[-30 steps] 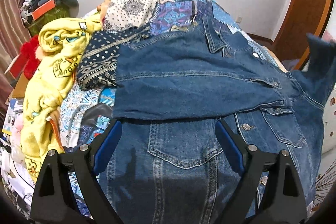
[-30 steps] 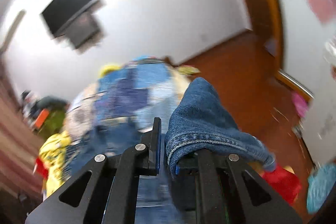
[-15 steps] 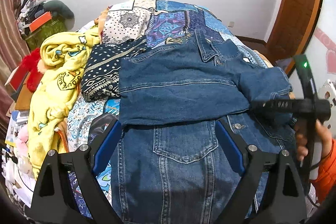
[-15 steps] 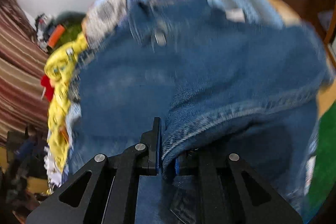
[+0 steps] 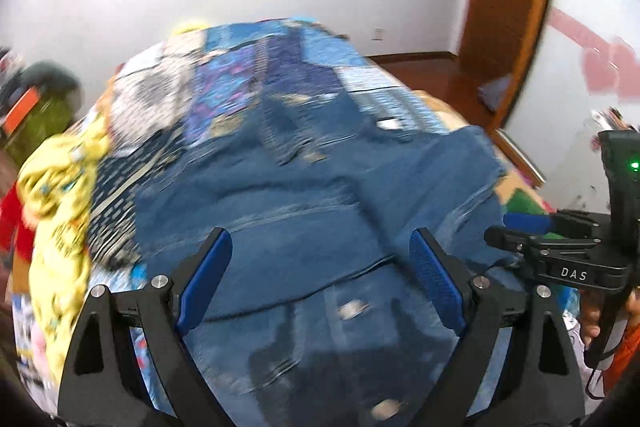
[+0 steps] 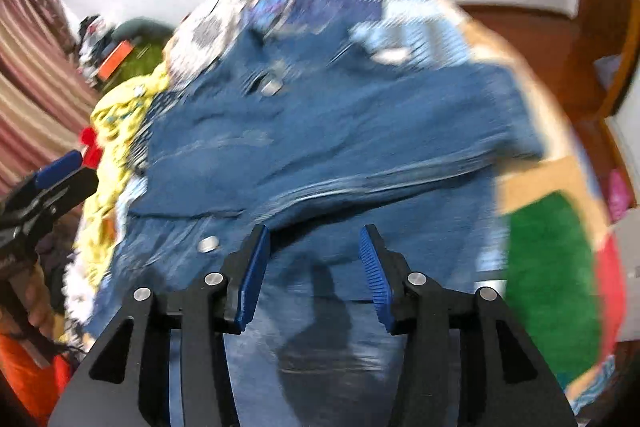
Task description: Fold large clothes
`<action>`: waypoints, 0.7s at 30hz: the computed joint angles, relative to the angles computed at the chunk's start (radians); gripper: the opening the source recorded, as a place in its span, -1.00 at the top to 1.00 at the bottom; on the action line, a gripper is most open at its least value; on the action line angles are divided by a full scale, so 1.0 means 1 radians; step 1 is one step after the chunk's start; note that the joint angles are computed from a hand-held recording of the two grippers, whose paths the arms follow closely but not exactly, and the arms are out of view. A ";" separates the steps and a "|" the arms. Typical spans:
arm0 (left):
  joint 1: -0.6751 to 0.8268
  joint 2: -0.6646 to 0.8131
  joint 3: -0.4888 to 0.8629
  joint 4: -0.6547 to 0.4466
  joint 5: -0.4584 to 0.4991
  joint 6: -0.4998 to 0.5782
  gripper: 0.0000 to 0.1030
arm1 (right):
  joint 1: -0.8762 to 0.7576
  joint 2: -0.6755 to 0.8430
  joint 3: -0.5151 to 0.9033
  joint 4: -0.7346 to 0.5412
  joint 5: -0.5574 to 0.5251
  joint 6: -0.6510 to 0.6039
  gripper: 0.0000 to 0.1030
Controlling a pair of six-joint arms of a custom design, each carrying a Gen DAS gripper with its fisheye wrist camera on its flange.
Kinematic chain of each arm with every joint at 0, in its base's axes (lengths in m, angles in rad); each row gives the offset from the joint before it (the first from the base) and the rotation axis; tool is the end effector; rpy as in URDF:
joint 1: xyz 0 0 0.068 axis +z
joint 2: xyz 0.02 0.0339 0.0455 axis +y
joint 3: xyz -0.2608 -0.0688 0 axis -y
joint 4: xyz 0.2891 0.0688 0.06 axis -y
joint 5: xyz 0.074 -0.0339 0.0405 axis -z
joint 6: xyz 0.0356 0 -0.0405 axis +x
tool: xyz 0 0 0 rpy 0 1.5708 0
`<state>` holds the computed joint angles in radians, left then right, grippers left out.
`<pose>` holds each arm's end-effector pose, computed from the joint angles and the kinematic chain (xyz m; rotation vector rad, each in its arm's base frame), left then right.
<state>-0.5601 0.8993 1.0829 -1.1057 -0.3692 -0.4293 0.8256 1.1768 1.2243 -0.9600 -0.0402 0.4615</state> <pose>0.1727 -0.0931 0.3440 0.0065 2.4086 0.0113 0.1840 0.2015 0.3413 -0.4845 2.5340 0.5702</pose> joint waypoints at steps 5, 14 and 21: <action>-0.065 0.242 0.108 0.098 0.034 0.062 -0.75 | -0.094 -0.083 -0.037 -0.024 0.100 -0.036 0.10; -0.103 0.602 0.159 0.150 0.091 0.163 -0.75 | -0.169 -0.063 -0.148 0.019 0.069 -0.062 0.02; -0.087 0.634 0.147 0.277 0.114 0.147 -0.29 | -0.118 -0.014 -0.213 0.083 0.025 -0.028 -0.07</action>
<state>-0.6472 1.5337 1.2301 -0.8288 -0.2553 -0.2820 0.7072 1.1624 1.0115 -0.8767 -0.0149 0.4339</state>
